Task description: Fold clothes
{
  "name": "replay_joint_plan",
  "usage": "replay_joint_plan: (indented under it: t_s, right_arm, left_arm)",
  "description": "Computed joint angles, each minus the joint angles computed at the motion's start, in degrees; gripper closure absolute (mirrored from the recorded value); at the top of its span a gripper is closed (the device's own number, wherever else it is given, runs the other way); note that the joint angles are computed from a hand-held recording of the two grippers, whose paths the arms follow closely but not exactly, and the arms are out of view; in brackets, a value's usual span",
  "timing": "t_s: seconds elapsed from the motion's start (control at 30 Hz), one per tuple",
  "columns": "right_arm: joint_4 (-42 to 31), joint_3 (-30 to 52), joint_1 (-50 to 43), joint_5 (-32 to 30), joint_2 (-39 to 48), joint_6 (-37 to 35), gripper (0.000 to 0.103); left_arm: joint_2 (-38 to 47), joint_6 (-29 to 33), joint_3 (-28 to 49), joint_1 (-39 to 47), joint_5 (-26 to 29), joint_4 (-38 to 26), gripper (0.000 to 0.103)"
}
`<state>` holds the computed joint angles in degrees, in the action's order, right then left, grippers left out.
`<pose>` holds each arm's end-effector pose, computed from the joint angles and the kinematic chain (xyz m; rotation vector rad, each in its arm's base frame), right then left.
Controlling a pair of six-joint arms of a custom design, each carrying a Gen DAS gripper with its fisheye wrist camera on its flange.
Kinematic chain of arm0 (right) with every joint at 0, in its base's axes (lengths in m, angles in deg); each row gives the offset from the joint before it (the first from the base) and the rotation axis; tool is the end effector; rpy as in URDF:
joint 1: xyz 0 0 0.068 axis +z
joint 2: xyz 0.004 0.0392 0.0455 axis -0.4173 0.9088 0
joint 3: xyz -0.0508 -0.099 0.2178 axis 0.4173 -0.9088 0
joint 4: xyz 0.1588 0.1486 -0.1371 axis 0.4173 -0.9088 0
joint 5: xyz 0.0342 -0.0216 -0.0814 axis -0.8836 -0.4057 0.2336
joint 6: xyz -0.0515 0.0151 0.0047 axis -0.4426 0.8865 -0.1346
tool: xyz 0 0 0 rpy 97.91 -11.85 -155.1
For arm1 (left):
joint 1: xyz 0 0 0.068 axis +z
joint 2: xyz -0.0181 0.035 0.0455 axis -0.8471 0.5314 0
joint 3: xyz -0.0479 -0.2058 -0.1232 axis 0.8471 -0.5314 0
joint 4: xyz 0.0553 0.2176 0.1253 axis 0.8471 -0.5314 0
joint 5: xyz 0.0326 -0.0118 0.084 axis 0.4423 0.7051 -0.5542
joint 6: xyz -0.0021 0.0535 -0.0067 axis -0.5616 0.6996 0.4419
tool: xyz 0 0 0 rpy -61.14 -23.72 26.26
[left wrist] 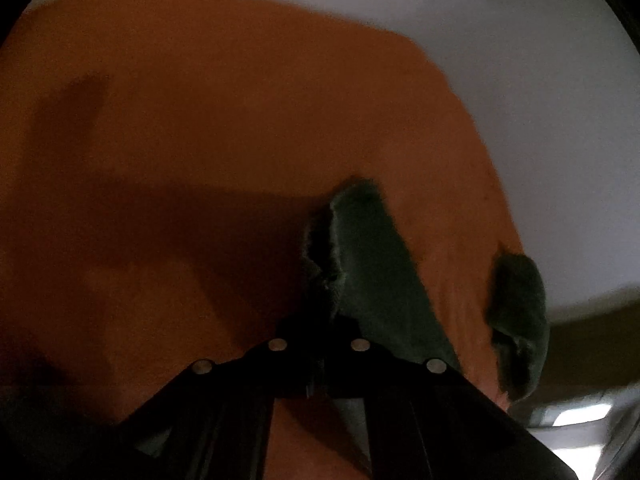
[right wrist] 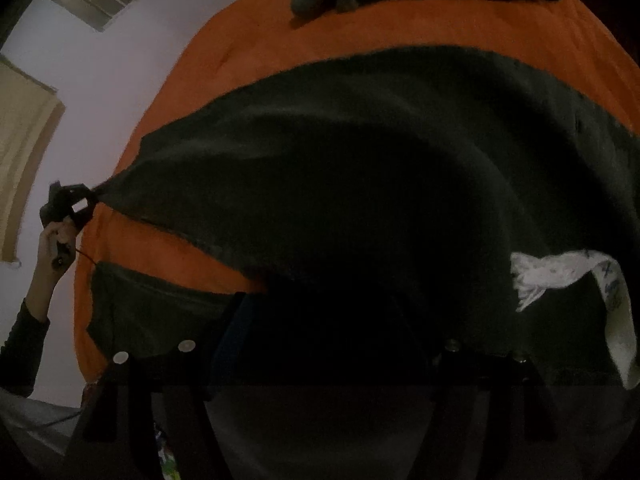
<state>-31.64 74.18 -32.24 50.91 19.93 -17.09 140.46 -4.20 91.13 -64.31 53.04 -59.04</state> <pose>0.2605 -0.0160 0.3323 -0.3325 2.7624 0.7039 0.3952 -0.0413 0.1689 -1.3462 2.1431 -0.4469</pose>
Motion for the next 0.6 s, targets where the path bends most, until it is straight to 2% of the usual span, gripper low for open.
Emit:
replay_joint_plan:
  t_s: [0.07,0.13,0.2,0.23,0.33,0.47,0.6]
  right_arm:
    - [0.68,0.52,-0.18,0.11,0.23,-0.09,0.033]
    - [0.25,1.94,-1.77,0.58,1.56,-0.5,0.033]
    - [-0.33,2.83,-3.53,0.34,2.22,-0.32,0.033]
    - [-0.62,3.26,-4.41,0.19,2.53,-0.19,0.033]
    - [-1.31,4.08,-6.38,0.94,2.54,-1.08,0.033]
    - [0.11,3.52,-6.23,6.16,0.85,-2.92,0.033]
    - [3.56,1.49,-2.27,15.42,-3.35,-9.11,0.033]
  left_arm:
    - [5.89,4.03,7.36,1.76,-0.28,-3.48,0.1]
    - [14.17,2.1,15.32,4.39,3.2,-7.47,0.099]
    - [19.41,-0.93,16.91,6.12,6.99,-6.63,0.099]
    - [19.66,-1.64,15.97,5.81,7.22,-5.53,0.099]
    - [21.23,1.56,17.84,6.13,7.03,-4.74,0.095]
    - [24.83,3.99,26.97,9.08,13.63,-12.71,0.09]
    - [24.39,4.94,36.49,10.01,9.49,-24.52,0.088]
